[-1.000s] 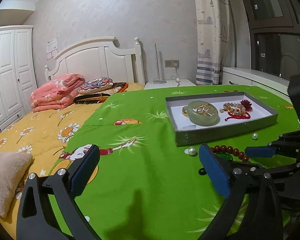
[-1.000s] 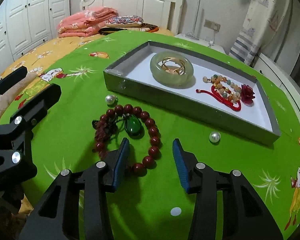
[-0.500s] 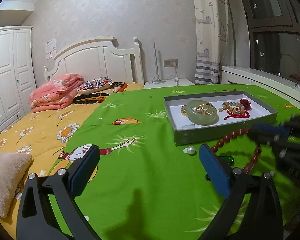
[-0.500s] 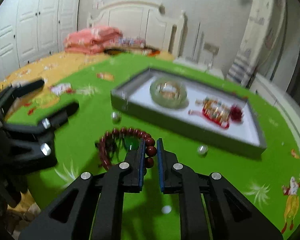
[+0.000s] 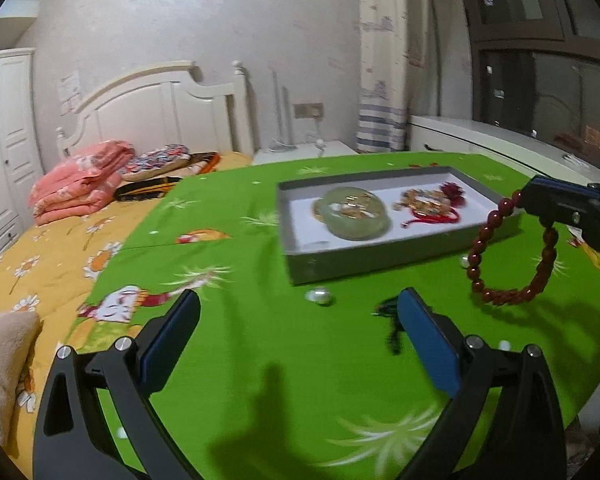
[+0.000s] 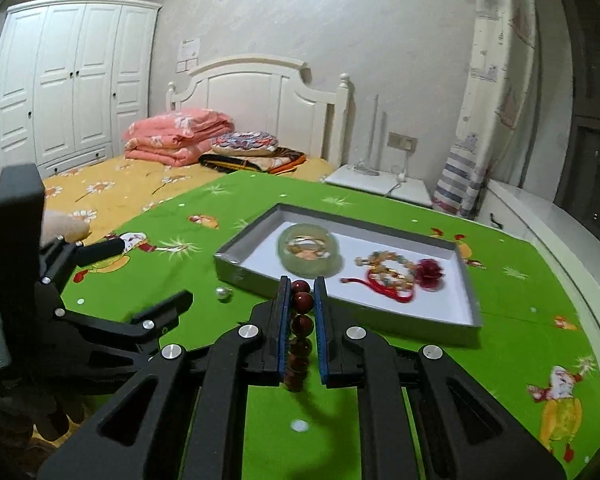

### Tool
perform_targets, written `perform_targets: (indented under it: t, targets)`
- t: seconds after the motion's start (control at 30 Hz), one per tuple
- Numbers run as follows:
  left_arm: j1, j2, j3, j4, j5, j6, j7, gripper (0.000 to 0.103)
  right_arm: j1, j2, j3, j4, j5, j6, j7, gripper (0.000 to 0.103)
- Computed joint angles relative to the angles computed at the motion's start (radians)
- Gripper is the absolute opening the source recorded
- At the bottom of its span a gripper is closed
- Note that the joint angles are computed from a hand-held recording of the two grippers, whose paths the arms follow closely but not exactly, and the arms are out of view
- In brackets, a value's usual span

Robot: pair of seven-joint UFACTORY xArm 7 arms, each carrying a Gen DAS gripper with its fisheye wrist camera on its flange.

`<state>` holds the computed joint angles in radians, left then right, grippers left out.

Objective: Organize jewelry
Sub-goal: 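Lift red bead bracelet with right tool while left tool grasps green pendant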

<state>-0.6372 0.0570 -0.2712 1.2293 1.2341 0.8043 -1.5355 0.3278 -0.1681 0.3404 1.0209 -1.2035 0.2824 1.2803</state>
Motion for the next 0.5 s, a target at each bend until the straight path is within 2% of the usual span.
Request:
perform_targets:
  t: [0.07, 0.13, 0.17, 0.23, 0.3, 0.37, 0.5]
  targets:
    - [-0.001, 0.031, -0.001, 0.033, -0.037, -0.029, 0.040, 0.089, -0.011, -0.026, -0.012, -0.030, 0.017, -0.009, 0.003, 0.011]
    - [-0.008, 0.082, 0.002, 0.084, -0.116, -0.047, 0.132, 0.073, -0.031, -0.053, -0.021, -0.067, 0.037, -0.029, 0.011, 0.011]
    - [-0.017, 0.103, 0.009, 0.104, -0.145, -0.045, 0.167, 0.068, -0.042, -0.059, -0.018, -0.078, 0.047, -0.037, 0.010, 0.011]
    - [-0.038, 0.146, 0.023, 0.146, -0.204, -0.022, 0.237, 0.052, -0.066, -0.074, -0.013, -0.103, 0.059, -0.061, 0.012, 0.011]
    - [-0.057, 0.167, 0.043, 0.167, -0.241, -0.010, 0.270, 0.045, -0.093, -0.085, 0.001, -0.117, 0.060, -0.081, 0.019, 0.011]
    - [-0.064, 0.164, 0.064, 0.162, -0.268, -0.024, 0.264, 0.045, -0.116, -0.089, 0.013, -0.123, 0.063, -0.103, 0.019, 0.011]
    - [-0.075, 0.179, 0.079, 0.177, -0.312, -0.019, 0.311, 0.037, -0.153, -0.091, 0.041, -0.135, 0.067, -0.135, 0.020, 0.011]
